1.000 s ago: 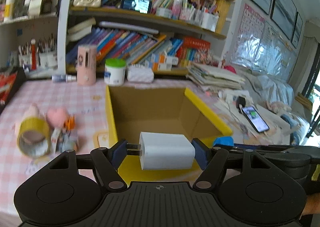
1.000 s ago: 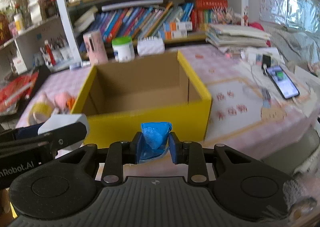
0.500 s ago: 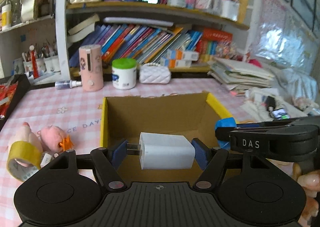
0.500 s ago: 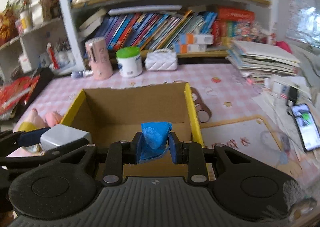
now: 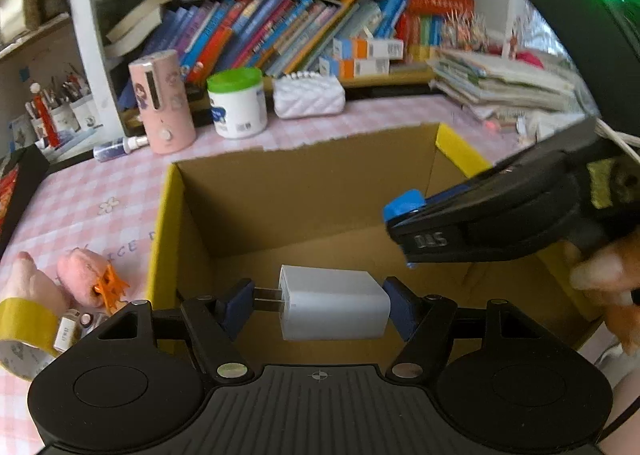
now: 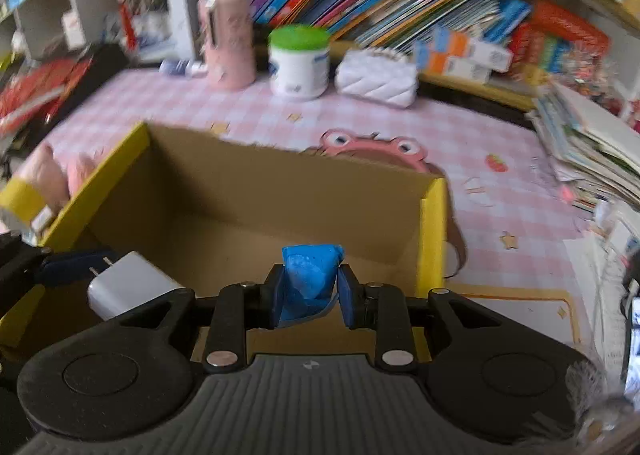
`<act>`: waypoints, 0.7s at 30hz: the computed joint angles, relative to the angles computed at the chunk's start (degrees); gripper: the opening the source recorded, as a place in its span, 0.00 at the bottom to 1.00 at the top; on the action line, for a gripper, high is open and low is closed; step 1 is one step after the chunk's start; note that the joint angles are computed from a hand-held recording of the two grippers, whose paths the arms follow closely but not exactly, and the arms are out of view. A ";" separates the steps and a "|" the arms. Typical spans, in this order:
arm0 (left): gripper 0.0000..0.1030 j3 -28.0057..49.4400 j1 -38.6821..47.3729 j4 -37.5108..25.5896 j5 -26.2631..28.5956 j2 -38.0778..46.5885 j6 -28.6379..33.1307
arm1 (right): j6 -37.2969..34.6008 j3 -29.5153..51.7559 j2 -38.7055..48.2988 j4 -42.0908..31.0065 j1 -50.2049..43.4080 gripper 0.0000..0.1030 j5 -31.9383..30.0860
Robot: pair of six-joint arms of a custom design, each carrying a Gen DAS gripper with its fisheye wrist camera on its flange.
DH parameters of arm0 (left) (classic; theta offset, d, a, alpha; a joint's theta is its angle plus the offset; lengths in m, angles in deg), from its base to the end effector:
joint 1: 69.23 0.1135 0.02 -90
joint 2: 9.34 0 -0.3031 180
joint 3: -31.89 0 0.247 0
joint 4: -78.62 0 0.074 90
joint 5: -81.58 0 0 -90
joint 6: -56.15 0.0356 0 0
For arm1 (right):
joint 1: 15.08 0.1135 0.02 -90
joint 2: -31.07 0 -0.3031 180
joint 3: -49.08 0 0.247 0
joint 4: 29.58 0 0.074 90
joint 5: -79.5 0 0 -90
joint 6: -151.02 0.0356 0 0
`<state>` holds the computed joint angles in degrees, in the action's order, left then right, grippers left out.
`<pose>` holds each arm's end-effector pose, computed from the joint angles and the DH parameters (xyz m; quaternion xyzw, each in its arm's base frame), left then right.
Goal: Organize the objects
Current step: 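Open the left tool to drop the charger while the right tool drops the blue object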
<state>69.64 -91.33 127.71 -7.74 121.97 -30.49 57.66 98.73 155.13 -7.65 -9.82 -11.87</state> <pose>0.2620 -0.1068 0.0179 0.2054 0.8989 -0.0684 0.3809 0.3214 0.0304 0.0398 -0.0750 0.9438 0.0167 0.3213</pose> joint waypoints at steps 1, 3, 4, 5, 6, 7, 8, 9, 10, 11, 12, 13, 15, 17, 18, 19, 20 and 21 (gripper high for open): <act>0.68 0.38 -0.24 -0.68 -0.39 0.15 0.18 | -0.78 1.14 0.68 -1.46 0.17 0.25 -0.02; 0.68 1.11 -0.83 -1.89 -1.43 0.50 0.63 | -1.79 2.48 1.79 -3.11 0.72 0.25 0.30; 0.68 1.40 -1.13 -2.25 -1.83 0.68 1.12 | -2.35 3.05 2.39 -3.77 0.89 0.25 0.35; 0.68 1.79 -1.42 -2.91 -2.17 0.83 1.33 | -3.02 3.63 3.02 -4.54 1.04 0.25 0.40; 0.68 2.27 -1.50 -3.78 -2.16 1.06 1.34 | -3.50 3.99 3.57 -5.08 1.20 0.25 0.43; 0.68 2.70 -1.54 -4.66 -2.13 1.20 1.40 | -3.86 4.36 4.11 -5.76 1.34 0.25 0.43; 0.68 3.07 -1.66 -5.33 -2.25 1.45 1.46 | -4.06 4.92 4.76 -6.61 1.38 0.25 0.41; 0.68 3.15 -1.77 -5.43 -2.42 1.67 1.45 | -4.07 5.37 5.19 -7.36 1.37 0.25 0.44; 0.68 3.07 -1.81 -5.20 -2.52 1.69 1.53 | -4.02 5.83 5.40 -8.35 1.29 0.25 0.12; 0.68 3.15 -1.74 -5.28 -2.35 1.69 1.61 | -3.81 5.89 5.39 -8.52 1.11 0.25 -0.18; 0.68 3.31 -1.65 -5.67 -2.32 1.62 1.64 | -3.88 5.93 5.37 -8.72 1.02 0.25 -0.28; 0.68 3.35 -1.71 -5.79 -2.45 1.60 1.66 | -3.76 6.12 5.44 -9.02 0.97 0.25 -0.35; 0.69 3.31 -1.73 -5.61 -2.49 1.70 1.61 | -3.62 6.43 5.43 -9.68 0.82 0.25 -0.68; 0.69 2.97 -1.72 -5.15 -2.42 1.75 1.18 | -3.58 6.45 5.38 -9.80 0.72 0.25 -1.03; 0.69 2.71 -1.69 -4.80 -2.20 1.80 1.15 | -3.58 6.30 5.30 -9.67 0.70 0.26 -1.10; 0.69 2.44 -1.69 -4.42 -2.11 1.84 1.09 | -3.68 6.06 5.21 -9.43 0.67 0.26 -1.14; 0.69 1.84 -1.83 -3.19 -2.40 1.98 0.90 | -3.62 5.65 5.03 -8.89 0.73 0.26 -1.07; 0.69 1.35 -1.92 -1.66 -2.84 2.11 0.98 | -3.46 5.16 4.78 -8.11 0.66 0.27 -1.09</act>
<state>71.00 -93.25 126.05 -10.58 124.08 -29.51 54.20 103.89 159.91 -15.76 -9.15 -12.96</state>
